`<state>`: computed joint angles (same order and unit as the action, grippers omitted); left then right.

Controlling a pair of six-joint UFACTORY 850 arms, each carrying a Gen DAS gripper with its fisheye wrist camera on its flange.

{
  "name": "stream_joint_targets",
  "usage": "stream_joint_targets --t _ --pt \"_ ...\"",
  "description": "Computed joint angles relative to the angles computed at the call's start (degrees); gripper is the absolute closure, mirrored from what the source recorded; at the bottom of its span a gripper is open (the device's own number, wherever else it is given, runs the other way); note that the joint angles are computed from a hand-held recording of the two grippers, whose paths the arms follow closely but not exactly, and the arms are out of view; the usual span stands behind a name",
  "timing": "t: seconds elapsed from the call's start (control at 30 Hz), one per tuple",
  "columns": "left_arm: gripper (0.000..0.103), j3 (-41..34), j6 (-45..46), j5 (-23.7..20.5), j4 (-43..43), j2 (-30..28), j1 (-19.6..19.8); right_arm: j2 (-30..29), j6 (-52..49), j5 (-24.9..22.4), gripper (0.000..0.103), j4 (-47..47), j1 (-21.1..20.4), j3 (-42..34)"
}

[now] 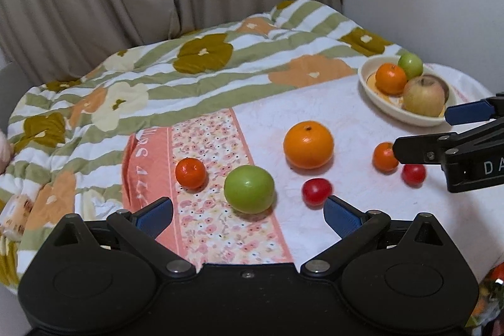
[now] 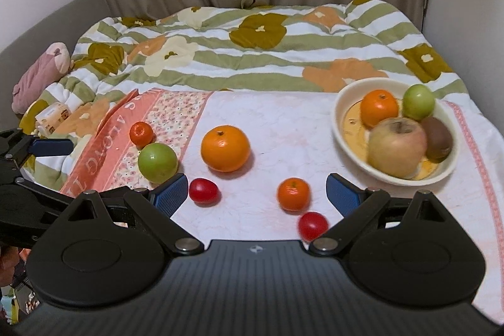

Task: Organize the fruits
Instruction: 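Move the left tool toward the green apple and the right tool toward the orange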

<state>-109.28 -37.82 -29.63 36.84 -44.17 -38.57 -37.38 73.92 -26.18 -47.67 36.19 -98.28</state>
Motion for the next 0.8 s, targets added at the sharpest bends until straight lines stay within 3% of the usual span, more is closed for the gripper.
stream_joint_targets --t 0.2,0.37,0.63,0.77,0.8 --pt "0.007 -4.3 11.3 1.7 -8.6 -4.2 2.4 -7.3 -1.7 -1.1 0.0 3.7 -0.3 -8.6" --pt "0.013 -8.8 20.0 0.6 -14.4 -8.0 3.2 -13.0 -3.4 -2.7 0.0 6.6 -0.9 -15.9" --pt "0.023 -13.7 26.9 -0.4 -21.2 -12.0 4.3 -18.5 -9.0 -4.5 0.0 12.3 -1.3 -22.9" --pt "0.033 -15.8 28.7 -0.7 -23.9 -13.5 4.6 -20.2 -10.8 -5.1 0.0 13.7 -1.4 -25.2" --pt "0.04 -16.1 29.2 -0.8 -24.4 -13.8 4.6 -20.6 -11.3 -5.2 0.0 14.1 -1.5 -25.7"
